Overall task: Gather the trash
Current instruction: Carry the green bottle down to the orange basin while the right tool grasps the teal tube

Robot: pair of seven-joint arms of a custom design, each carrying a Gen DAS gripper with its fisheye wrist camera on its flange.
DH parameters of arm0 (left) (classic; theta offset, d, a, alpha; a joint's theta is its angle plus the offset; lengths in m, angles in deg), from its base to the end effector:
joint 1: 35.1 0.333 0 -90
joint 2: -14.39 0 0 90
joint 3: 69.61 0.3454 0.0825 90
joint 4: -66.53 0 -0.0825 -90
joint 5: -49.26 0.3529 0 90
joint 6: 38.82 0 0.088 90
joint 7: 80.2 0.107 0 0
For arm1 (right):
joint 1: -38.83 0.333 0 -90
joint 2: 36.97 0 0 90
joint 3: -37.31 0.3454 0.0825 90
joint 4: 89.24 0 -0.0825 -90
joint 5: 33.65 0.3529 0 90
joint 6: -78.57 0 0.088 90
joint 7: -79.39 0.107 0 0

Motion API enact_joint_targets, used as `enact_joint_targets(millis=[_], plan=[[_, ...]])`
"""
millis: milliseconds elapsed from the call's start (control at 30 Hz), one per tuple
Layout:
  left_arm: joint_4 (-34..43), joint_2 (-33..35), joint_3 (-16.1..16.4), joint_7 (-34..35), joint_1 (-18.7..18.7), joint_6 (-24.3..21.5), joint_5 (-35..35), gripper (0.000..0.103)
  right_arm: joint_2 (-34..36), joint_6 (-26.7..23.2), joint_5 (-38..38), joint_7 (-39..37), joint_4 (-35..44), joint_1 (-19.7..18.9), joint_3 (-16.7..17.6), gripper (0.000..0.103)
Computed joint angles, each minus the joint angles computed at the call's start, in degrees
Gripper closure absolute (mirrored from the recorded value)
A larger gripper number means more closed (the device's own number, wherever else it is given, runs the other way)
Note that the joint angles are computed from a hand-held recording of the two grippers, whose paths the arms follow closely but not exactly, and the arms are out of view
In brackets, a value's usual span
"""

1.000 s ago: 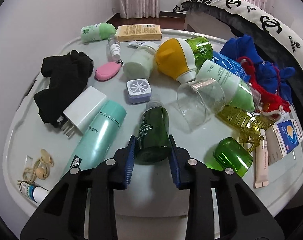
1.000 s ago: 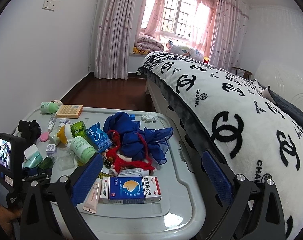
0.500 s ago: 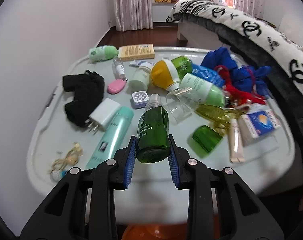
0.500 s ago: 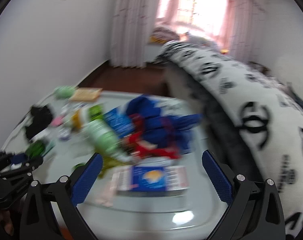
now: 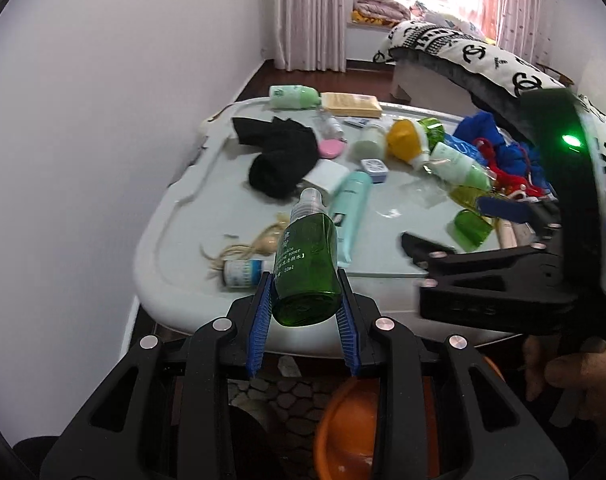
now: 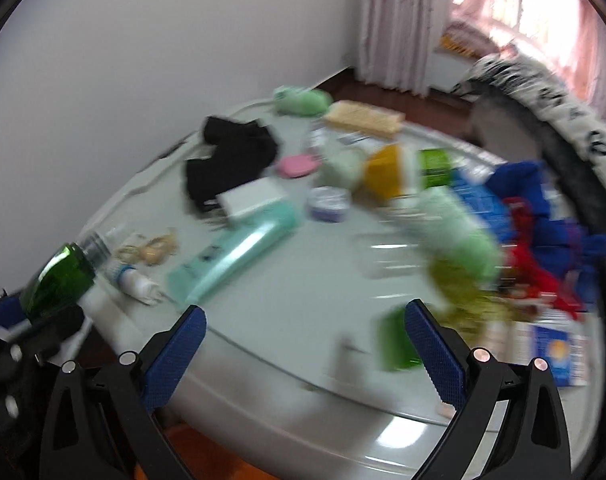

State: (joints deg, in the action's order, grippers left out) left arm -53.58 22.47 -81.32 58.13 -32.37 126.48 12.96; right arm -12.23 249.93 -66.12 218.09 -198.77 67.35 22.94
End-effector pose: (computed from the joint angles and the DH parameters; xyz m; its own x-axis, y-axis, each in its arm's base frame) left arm 0.5849 -0.0526 0.4696 -0.4110 -0.9116 -0.0044 -0.6847 0.3119 -0.6588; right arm 0.6207 0.2169 0.3883 -0.0038 -0.9998 -0.0195 -0.7609 0.0155 -0.6486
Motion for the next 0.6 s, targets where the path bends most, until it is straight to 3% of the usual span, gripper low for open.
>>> enact_joint_targets(millis=[33,100,133,267,433,533,600], plan=[[0.03,0.04,-0.13,0.71,0.39,0.15,-1.01,0.073,1.44,0.45,3.92,-3.59,1.75,-3.12,3.96,0.005],[0.36,0.12,-0.22,2.10,1.18,0.39,-2.94,0.073,4.08,0.73,7.88,-6.92,5.21,-5.95,7.88,0.005],[0.43,0.07,-0.23,2.72,1.48,0.60,-3.78,0.073,5.05,0.49,9.01,-7.89,6.56,-5.97,8.11,0.005],[1.04,0.10,-0.23,6.42,2.84,1.67,-8.13,0.073,11.02,-6.08,12.22,-9.05,15.91,-3.30,5.80,0.005],[1.94,0.37,0.32,8.02,3.72,0.37,-10.14,0.073,17.79,-16.39,13.40,-4.01,27.07,-0.72,2.55,0.005],[2.26,0.15,0.46,9.48,4.10,-0.71,-11.69,0.073,18.78,-16.68,12.91,-1.65,28.58,-1.21,2.86,0.026],[2.54,0.02,0.51,10.76,4.21,-1.19,-13.11,0.073,18.40,-17.43,11.62,-1.74,28.59,-0.82,2.74,0.049]])
